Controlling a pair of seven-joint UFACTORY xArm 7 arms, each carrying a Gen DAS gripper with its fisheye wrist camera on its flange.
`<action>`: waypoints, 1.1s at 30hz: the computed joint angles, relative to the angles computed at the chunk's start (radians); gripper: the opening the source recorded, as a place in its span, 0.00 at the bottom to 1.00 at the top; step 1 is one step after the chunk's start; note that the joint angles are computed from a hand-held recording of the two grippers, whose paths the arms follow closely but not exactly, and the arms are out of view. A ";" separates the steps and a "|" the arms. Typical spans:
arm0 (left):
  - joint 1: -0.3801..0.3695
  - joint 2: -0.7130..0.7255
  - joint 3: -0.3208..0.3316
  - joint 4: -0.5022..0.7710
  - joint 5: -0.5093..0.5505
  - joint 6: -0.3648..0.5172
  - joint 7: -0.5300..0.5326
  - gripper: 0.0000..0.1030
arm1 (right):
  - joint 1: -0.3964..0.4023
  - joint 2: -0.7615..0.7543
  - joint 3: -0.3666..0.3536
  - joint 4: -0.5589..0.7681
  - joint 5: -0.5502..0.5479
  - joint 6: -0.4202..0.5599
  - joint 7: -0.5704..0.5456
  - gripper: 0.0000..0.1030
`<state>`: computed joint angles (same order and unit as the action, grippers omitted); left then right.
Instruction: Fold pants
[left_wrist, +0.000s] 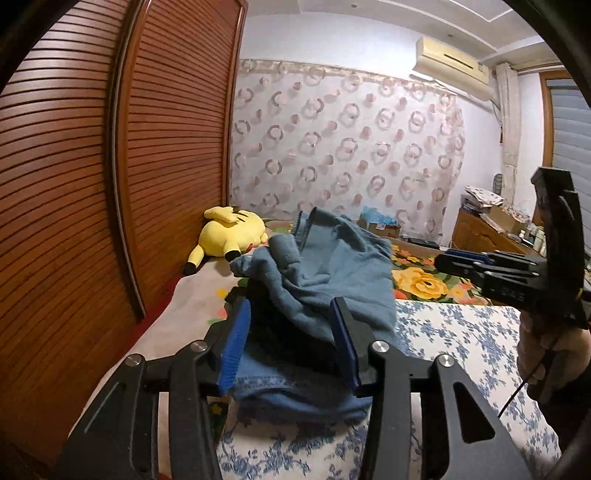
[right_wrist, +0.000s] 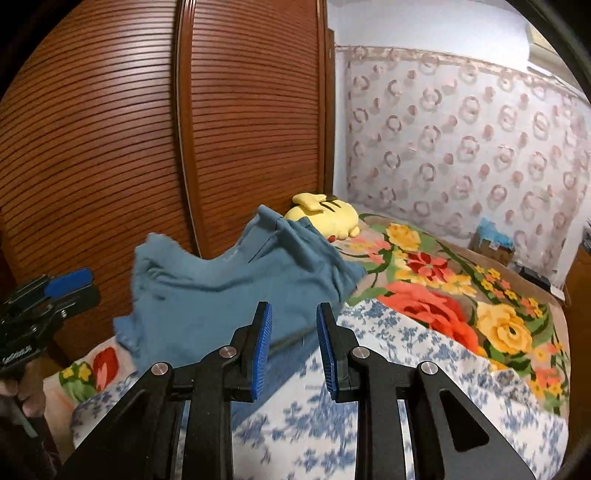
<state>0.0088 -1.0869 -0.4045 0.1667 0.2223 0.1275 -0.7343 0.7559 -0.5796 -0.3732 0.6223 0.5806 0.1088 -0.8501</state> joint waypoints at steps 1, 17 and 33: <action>-0.016 -0.016 0.003 -0.005 -0.001 0.012 0.002 0.44 | -0.028 -0.027 0.025 -0.027 -0.005 0.000 0.017 0.26; -0.210 -0.131 0.017 -0.037 0.003 0.112 0.039 0.96 | -0.284 -0.431 0.228 -0.337 -0.197 0.070 0.342 0.55; -0.336 -0.038 -0.078 -0.017 0.009 0.100 -0.032 1.00 | -0.524 -0.914 0.310 -0.524 -0.355 0.381 0.619 0.71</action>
